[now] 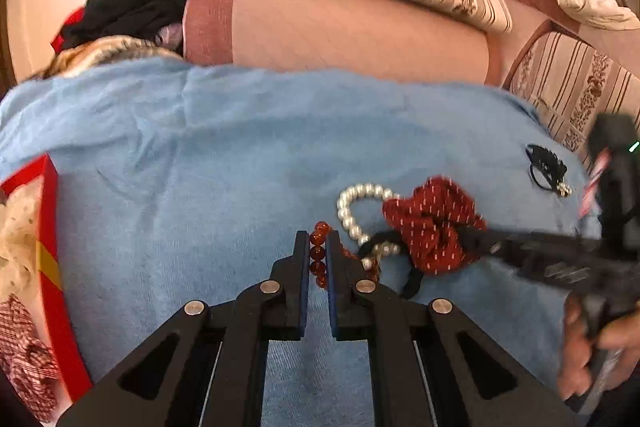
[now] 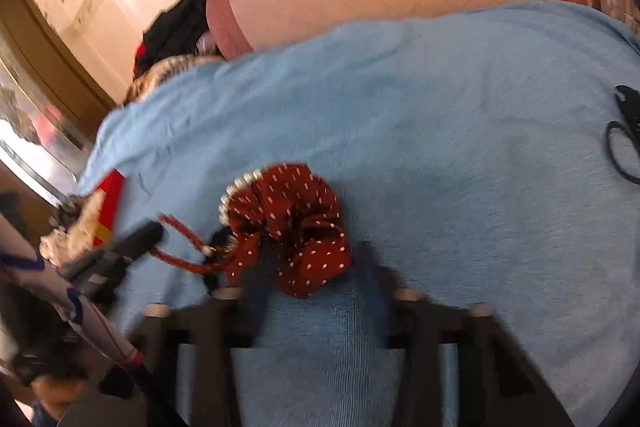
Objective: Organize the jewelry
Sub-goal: 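Grasp the red bead bracelet with the left tool while the right tool grasps the red polka-dot scrunchie, then carry the bead bracelet with the left tool while the right tool carries the polka-dot scrunchie to the box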
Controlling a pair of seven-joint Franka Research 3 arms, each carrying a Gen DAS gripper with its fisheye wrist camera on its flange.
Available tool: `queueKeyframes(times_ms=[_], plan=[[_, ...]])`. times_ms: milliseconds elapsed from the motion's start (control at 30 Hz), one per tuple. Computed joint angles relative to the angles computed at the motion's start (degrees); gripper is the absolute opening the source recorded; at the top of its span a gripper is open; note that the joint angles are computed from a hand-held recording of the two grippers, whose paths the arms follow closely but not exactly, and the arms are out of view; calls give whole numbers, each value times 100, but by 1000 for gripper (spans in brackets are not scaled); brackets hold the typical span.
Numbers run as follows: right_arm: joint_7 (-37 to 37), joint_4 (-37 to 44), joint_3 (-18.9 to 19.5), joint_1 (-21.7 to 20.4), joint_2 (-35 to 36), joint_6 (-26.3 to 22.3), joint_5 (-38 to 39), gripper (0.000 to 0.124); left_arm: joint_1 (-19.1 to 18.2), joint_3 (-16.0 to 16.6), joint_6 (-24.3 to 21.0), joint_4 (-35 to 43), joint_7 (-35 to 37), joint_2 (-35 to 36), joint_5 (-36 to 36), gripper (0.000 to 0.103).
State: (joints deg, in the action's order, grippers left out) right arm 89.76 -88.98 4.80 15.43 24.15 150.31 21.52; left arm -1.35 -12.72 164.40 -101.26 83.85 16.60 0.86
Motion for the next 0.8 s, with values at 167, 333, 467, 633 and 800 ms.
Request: queueKeyframes(times_ms=[167,333,467,633,800], plan=[[252,-413,-274,258,-325,536,-531,5,-50,71,231,-107,-196,-94,149,7],[1035,-1188,-708,635,-959,1563,-1651,4,-97,140,564,-337,-421,-283,314,7],[940,-1631,-480,436,-1305,2108,-1635,4,-127,173,681,-431,-579,-380,432,7],[528,-1719,-197,288,-1394,2223,-1271,5,-209,257,736,-511,-795,-512,693,7],[219,-1739,-53,292,-1400,2198,-950,4,-485,588,786,-691,-1547,-739,1471,7]])
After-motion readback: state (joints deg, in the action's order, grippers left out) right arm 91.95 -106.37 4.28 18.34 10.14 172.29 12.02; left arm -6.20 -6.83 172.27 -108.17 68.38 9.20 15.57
